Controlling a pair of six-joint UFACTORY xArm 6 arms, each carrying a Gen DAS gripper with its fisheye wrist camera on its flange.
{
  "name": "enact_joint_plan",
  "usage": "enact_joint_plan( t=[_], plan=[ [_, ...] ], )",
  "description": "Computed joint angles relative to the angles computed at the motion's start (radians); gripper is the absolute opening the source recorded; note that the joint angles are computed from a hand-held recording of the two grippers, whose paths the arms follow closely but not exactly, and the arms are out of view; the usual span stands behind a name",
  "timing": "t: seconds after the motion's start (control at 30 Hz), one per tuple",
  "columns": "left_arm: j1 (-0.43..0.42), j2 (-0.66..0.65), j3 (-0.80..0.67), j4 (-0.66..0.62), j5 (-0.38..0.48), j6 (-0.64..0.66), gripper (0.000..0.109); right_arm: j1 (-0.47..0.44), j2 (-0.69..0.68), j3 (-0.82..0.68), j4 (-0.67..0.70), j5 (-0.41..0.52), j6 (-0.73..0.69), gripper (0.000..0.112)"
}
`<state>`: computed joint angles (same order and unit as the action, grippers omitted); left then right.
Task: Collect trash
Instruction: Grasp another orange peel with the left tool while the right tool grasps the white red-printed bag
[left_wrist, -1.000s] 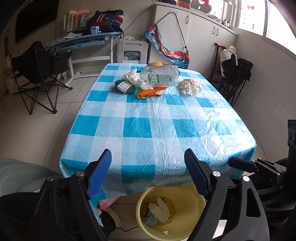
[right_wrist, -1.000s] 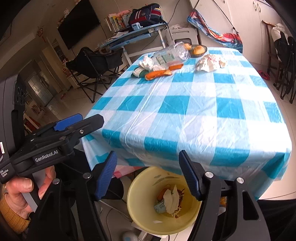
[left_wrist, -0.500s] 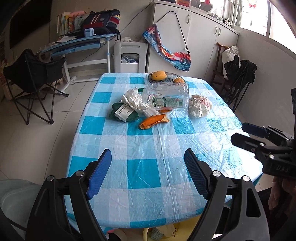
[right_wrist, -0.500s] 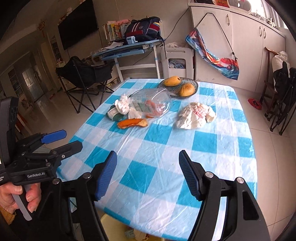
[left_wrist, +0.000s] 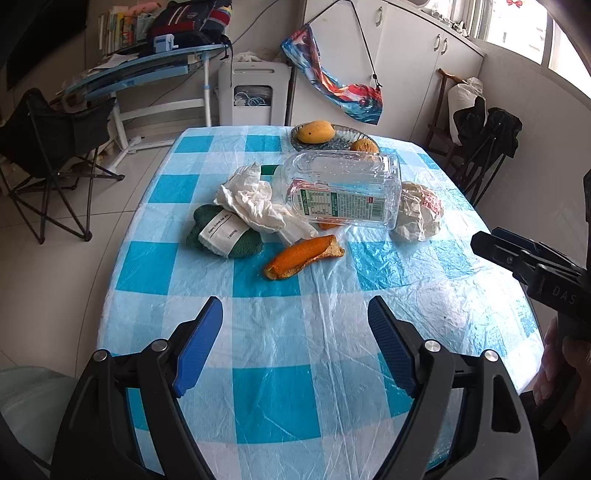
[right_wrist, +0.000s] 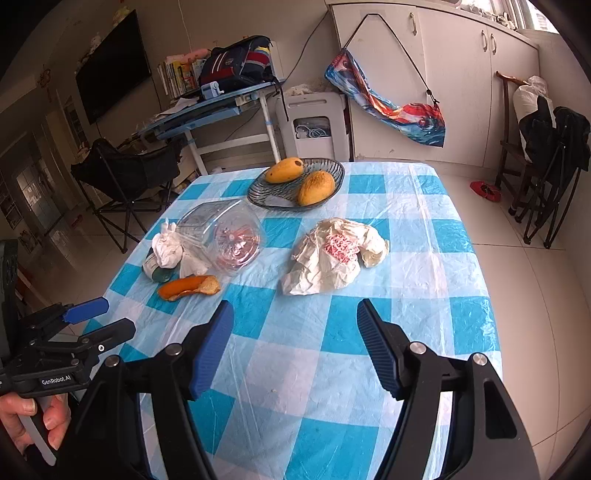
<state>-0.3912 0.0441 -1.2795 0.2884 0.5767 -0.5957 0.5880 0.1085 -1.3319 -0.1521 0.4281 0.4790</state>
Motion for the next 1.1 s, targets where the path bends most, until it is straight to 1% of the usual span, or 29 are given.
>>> enact_joint_plan(
  t=[0.07, 0.13, 0.2, 0.3, 0.5, 0.73, 0.83, 0.9, 0.97, 1.03, 1.1],
  plan=[
    [0.003, 0.036, -0.038, -0.017, 0.005, 0.02, 0.077, -0.006, 0.042, -0.059, 0.01, 0.029, -0.035, 0.067],
    [0.008, 0.063, -0.062, -0.031, 0.008, 0.031, 0.074, -0.01, 0.09, -0.123, 0.013, 0.058, -0.067, 0.067],
    [0.012, 0.078, -0.069, -0.041, 0.005, 0.033, 0.073, -0.017, 0.129, -0.17, 0.02, 0.068, -0.086, 0.067],
    [0.014, 0.109, -0.095, -0.049, 0.012, 0.048, 0.071, -0.027, 0.149, -0.179, 0.06, 0.059, -0.097, 0.067],
    [0.024, 0.179, -0.172, -0.047, 0.021, 0.047, 0.071, -0.039, 0.188, -0.221, 0.077, 0.067, -0.104, 0.066],
    [0.024, 0.245, -0.247, -0.021, 0.049, 0.046, 0.071, -0.047, 0.247, -0.282, 0.139, 0.106, -0.14, 0.057],
    [0.027, 0.264, -0.264, -0.029, 0.058, 0.049, 0.07, -0.046, 0.26, -0.296, 0.171, 0.122, -0.167, 0.051],
    [0.026, 0.277, -0.277, -0.046, 0.069, 0.069, 0.063, -0.044, 0.265, -0.302, 0.203, 0.138, -0.194, 0.04],
    [0.021, 0.28, -0.278, -0.028, 0.072, 0.07, 0.061, -0.042, 0.27, -0.309, 0.234, 0.149, -0.223, 0.03],
    [0.018, 0.28, -0.276, -0.022, 0.07, 0.074, 0.056, -0.04, 0.27, -0.307, 0.249, 0.15, -0.241, 0.027],
    [0.02, 0.277, -0.273, -0.028, 0.067, 0.08, 0.045, -0.038, 0.266, -0.303, 0.265, 0.149, -0.258, 0.02]
  ],
)
